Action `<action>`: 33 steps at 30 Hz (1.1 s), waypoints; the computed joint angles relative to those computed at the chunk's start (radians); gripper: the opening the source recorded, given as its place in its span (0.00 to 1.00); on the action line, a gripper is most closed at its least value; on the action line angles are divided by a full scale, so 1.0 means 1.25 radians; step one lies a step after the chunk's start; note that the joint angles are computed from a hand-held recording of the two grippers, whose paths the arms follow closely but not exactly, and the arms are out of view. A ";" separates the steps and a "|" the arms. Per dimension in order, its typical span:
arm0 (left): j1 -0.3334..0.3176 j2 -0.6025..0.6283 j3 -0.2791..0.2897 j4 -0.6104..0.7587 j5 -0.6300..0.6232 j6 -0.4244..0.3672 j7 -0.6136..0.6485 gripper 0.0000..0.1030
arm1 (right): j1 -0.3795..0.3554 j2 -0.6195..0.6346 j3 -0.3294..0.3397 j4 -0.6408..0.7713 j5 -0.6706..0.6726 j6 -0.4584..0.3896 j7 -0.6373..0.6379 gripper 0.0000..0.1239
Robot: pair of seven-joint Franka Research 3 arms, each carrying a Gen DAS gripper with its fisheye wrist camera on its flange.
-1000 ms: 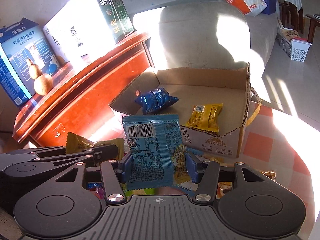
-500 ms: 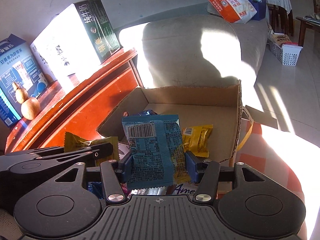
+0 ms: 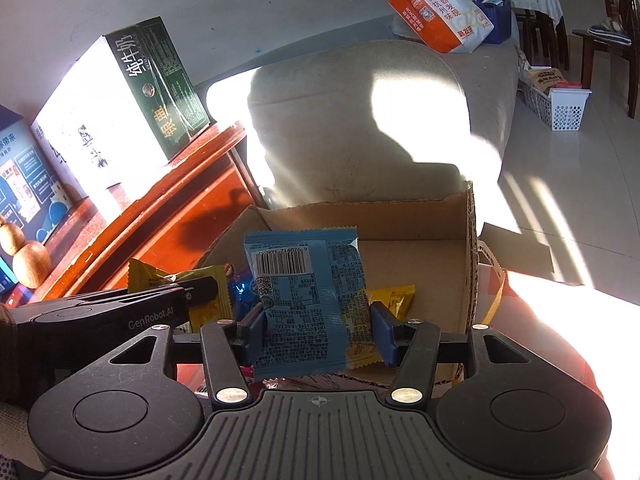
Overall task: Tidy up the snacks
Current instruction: 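Carry the yellow waffle packet into the box with left tool while right tool carries light-blue packet there, then open both tools to drop the two packets into the box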
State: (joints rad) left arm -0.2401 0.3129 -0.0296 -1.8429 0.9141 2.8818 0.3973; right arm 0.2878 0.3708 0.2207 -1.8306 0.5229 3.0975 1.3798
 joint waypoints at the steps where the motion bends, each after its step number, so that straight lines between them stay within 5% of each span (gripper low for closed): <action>1: 0.003 0.008 -0.003 0.008 -0.008 0.001 0.007 0.13 | 0.014 0.006 -0.017 0.006 -0.010 0.000 0.013 0.43; 13: -0.011 0.097 0.023 0.098 -0.087 0.040 0.066 0.14 | 0.085 0.083 -0.114 0.092 -0.097 0.001 0.150 0.45; 14: -0.021 0.103 0.037 0.104 -0.076 0.049 0.056 0.17 | 0.084 0.088 -0.115 0.096 -0.102 0.004 0.160 0.45; 18: -0.064 0.110 0.076 0.121 -0.047 0.006 0.001 0.71 | 0.097 0.092 -0.140 0.096 -0.118 0.016 0.215 0.52; 29: -0.030 0.058 0.018 0.084 -0.014 -0.102 0.012 0.84 | 0.134 0.064 -0.182 0.064 -0.200 0.000 0.275 0.61; 33: -0.028 0.034 0.007 0.059 -0.002 -0.137 0.007 0.84 | 0.193 0.051 -0.248 0.044 -0.260 -0.003 0.316 0.64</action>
State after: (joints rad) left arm -0.2757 0.3550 -0.0212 -1.7695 0.9121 2.7111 0.4060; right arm 0.5288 0.4351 -0.0891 -1.7754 0.1979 3.0943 1.7749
